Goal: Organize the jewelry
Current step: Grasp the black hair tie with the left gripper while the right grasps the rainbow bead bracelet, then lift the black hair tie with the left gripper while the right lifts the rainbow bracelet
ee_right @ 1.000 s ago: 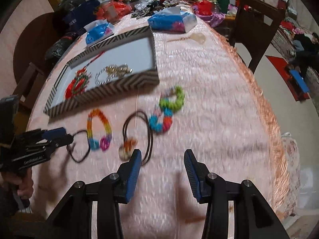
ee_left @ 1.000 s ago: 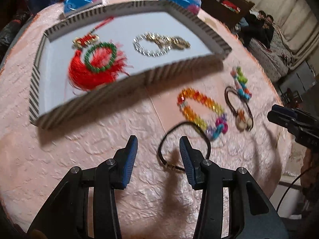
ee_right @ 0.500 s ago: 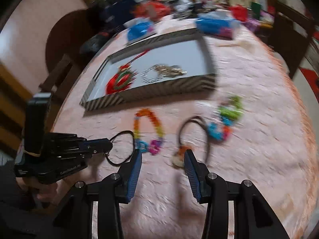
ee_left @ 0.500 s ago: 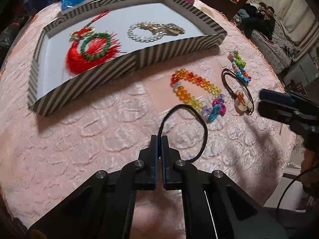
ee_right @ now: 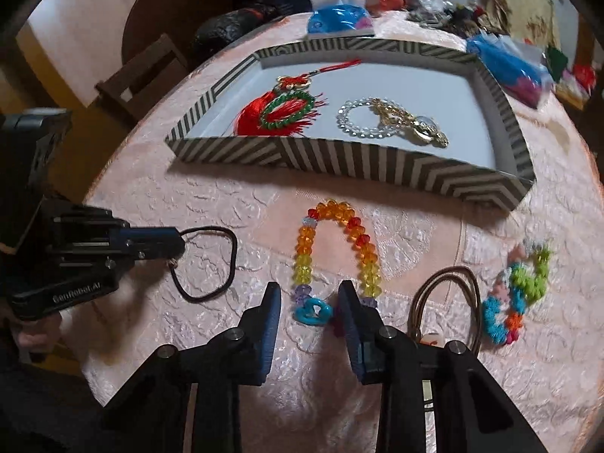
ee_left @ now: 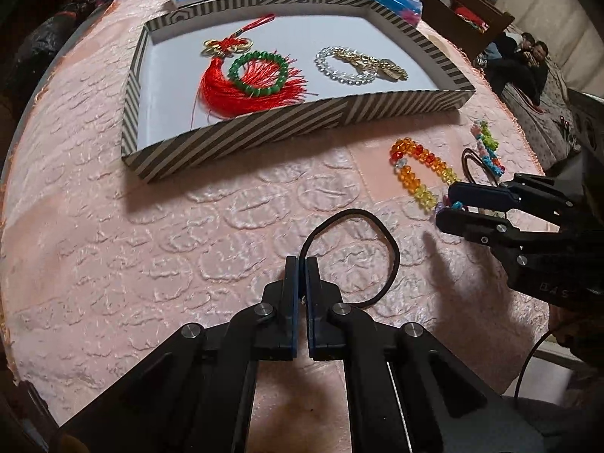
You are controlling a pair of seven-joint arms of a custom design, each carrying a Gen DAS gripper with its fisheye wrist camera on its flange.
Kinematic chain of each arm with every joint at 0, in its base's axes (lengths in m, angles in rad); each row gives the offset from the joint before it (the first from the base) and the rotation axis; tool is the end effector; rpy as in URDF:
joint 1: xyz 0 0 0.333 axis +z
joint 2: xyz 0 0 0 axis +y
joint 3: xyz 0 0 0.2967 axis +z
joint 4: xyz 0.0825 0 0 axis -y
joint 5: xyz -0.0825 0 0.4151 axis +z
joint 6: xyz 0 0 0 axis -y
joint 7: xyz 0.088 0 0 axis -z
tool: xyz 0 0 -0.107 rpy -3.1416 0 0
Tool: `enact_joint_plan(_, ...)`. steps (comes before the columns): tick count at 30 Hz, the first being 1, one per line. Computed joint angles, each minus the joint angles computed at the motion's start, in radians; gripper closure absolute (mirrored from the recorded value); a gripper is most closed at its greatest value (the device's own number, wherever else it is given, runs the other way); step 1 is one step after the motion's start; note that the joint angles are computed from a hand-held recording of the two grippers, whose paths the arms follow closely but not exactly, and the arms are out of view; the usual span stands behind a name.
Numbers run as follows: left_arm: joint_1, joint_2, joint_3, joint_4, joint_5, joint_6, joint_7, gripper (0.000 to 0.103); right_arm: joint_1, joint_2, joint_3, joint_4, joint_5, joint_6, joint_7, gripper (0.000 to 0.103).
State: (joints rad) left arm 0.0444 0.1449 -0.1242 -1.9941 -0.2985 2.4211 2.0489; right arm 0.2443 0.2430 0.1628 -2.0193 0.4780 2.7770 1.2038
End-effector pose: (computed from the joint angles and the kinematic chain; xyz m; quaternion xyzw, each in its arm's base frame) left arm 0.6311 -0.0501 0.3834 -0.5606 0.8073 -0.1780 0.0483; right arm 0.6062 0.2353 0.3476 -0.7853 0.5466 -0.0575 0.2849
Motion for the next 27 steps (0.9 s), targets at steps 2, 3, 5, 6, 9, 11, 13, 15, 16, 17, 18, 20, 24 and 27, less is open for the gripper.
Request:
enact_joint_plan(2, 0.0, 0.004, 0.0, 0.003, -0.001, -0.002, -0.007, 0.101, 0.048, -0.003, -0.037, -0.02, -0.139, 0.043, 0.049, 0.074)
enact_joint_plan(3, 0.0, 0.007, -0.001, 0.006, -0.003, -0.002, -0.01, 0.101, 0.06, -0.008, -0.047, -0.034, -0.188, 0.059, 0.064, 0.074)
enact_joint_plan(5, 0.001, 0.011, -0.001, 0.009, -0.005, -0.004, -0.012, 0.101, 0.086, -0.013, -0.073, -0.055, -0.297, 0.091, 0.115, 0.08)
enact_joint_plan(6, 0.0, 0.012, -0.002, 0.01, -0.005, -0.005, -0.012, 0.101, 0.108, -0.013, -0.097, -0.06, -0.37, 0.1, 0.164, 0.08)
enact_joint_plan(9, 0.0, 0.014, -0.006, 0.015, -0.013, -0.008, -0.005, 0.101, 0.093, -0.02, -0.089, -0.059, -0.409, 0.079, 0.2, 0.081)
enact_joint_plan(11, 0.001, 0.012, -0.008, 0.018, -0.025, -0.007, 0.004, 0.101, 0.075, -0.025, -0.077, -0.055, -0.39, 0.061, 0.221, 0.081)
enact_joint_plan(13, 0.003, 0.006, -0.009, 0.019, -0.039, -0.01, 0.013, 0.101, 0.038, -0.051, -0.045, -0.074, -0.296, 0.069, 0.202, 0.081)
enact_joint_plan(15, 0.005, -0.001, -0.01, 0.022, -0.061, -0.011, 0.025, 0.101, -0.001, -0.092, -0.011, -0.105, -0.156, 0.08, 0.142, 0.081)
enact_joint_plan(16, 0.005, -0.003, -0.01, 0.024, -0.07, -0.012, 0.029, 0.101, -0.005, -0.11, -0.006, -0.12, -0.112, 0.085, 0.125, 0.081)
enact_joint_plan(17, 0.006, -0.007, -0.011, 0.028, -0.083, -0.013, 0.035, 0.101, -0.021, -0.136, 0.008, -0.135, -0.009, 0.089, 0.073, 0.081)
enact_joint_plan(18, 0.009, -0.012, -0.011, 0.032, -0.102, -0.016, 0.046, 0.101, -0.021, -0.152, 0.007, -0.141, 0.053, 0.089, 0.045, 0.081)
enact_joint_plan(20, 0.01, -0.021, -0.011, 0.038, -0.132, -0.019, 0.06, 0.101, -0.012, -0.187, -0.006, -0.16, 0.152, 0.095, 0.014, 0.081)
enact_joint_plan(24, 0.009, -0.037, -0.01, 0.051, -0.185, -0.025, 0.094, 0.101, 0.016, -0.243, -0.045, -0.187, 0.296, 0.098, -0.02, 0.081)
enact_joint_plan(27, 0.005, -0.051, -0.01, 0.06, -0.22, -0.028, 0.125, 0.101, 0.037, -0.27, -0.069, -0.202, 0.287, 0.116, 0.013, 0.081)
